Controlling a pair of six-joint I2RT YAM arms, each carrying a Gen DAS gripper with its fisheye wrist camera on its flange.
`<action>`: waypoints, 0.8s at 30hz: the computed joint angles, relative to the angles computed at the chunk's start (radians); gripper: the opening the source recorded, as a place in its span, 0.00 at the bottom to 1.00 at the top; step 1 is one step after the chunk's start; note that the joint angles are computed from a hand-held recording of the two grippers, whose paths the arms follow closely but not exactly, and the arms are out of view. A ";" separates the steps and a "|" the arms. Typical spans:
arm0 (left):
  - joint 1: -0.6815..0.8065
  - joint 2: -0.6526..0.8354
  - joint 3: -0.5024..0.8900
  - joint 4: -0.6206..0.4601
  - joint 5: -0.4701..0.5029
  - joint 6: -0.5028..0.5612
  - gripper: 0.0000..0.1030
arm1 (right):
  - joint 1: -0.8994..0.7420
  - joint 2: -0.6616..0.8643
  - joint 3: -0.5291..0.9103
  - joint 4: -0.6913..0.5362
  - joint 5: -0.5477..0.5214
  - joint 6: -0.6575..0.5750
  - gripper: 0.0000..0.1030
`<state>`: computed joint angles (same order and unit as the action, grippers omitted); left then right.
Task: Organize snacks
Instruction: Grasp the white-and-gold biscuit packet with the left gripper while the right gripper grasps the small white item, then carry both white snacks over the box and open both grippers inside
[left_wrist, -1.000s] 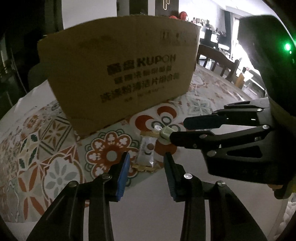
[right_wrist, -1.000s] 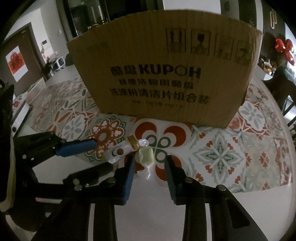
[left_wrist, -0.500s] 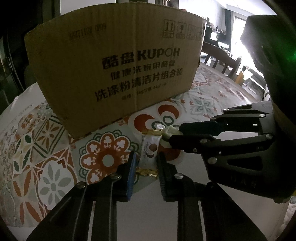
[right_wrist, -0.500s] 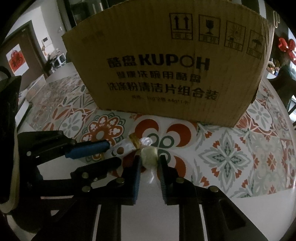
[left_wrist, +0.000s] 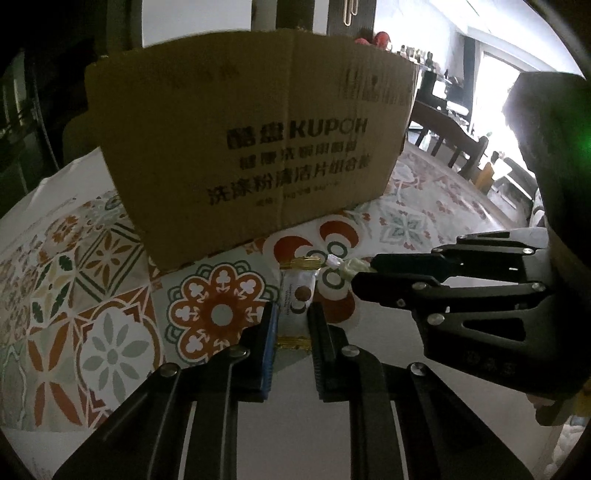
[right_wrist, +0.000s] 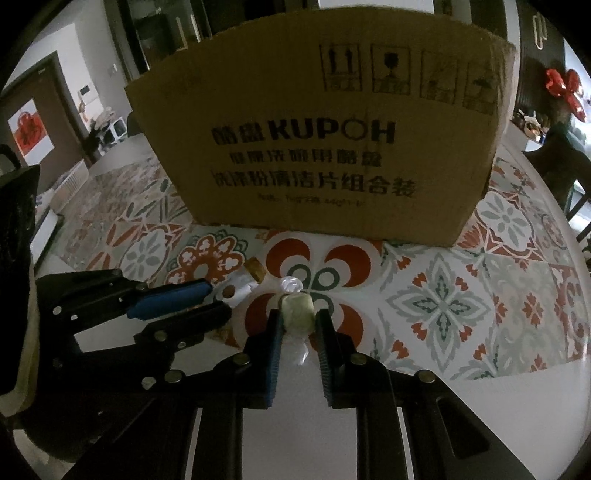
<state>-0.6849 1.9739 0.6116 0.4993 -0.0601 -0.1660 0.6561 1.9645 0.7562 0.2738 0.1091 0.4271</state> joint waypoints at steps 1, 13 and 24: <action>-0.004 -0.014 -0.007 -0.005 -0.008 -0.005 0.17 | 0.002 -0.008 -0.005 0.001 0.002 0.001 0.19; -0.059 -0.264 -0.115 -0.067 -0.086 -0.076 0.17 | 0.041 -0.185 -0.109 -0.008 0.051 0.034 0.19; -0.109 -0.499 -0.148 -0.186 -0.179 -0.107 0.17 | 0.114 -0.386 -0.160 -0.069 0.185 0.050 0.19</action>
